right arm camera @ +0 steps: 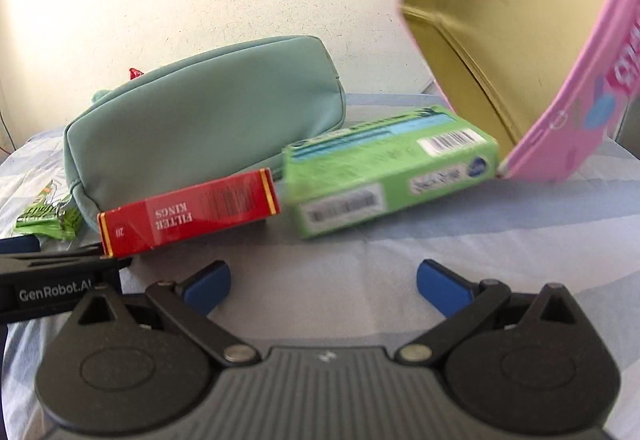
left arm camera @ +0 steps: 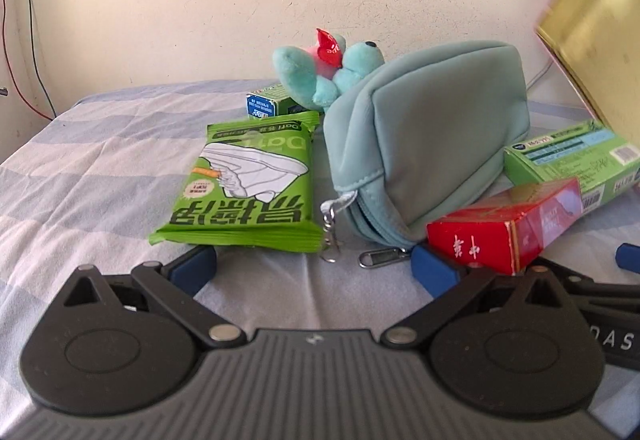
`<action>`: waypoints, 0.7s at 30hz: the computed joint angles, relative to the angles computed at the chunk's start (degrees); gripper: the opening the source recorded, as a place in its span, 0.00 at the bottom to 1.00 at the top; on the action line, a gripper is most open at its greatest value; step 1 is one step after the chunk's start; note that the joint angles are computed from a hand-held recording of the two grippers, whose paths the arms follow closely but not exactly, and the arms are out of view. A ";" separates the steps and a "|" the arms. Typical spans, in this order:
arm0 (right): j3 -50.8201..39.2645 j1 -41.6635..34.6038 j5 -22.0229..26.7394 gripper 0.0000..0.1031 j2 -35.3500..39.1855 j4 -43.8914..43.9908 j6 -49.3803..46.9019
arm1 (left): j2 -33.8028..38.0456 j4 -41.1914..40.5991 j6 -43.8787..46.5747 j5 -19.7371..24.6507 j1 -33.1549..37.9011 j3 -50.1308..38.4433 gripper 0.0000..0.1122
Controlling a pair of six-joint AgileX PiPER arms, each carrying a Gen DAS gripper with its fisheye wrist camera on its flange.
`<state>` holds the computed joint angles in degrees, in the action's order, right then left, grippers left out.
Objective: Organize objects
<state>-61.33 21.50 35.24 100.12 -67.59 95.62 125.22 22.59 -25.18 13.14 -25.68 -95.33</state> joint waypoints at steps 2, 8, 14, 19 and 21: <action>-0.04 0.01 0.01 1.00 0.04 -0.01 0.02 | 0.00 0.00 0.00 0.00 0.00 0.00 0.92; 0.12 -0.03 -0.02 1.00 -0.13 0.01 -0.04 | 0.01 -0.06 0.07 0.00 0.01 -0.01 0.92; 0.05 -0.01 0.03 1.00 -0.13 0.10 -0.16 | -0.07 -0.21 0.17 -0.06 0.03 0.10 0.92; -0.60 0.16 0.12 1.00 0.63 -0.01 0.10 | -0.07 -0.14 0.11 -0.08 0.03 0.13 0.92; -0.60 0.16 0.12 1.00 0.63 -0.01 0.10 | -0.07 -0.15 0.13 -0.05 0.03 0.10 0.92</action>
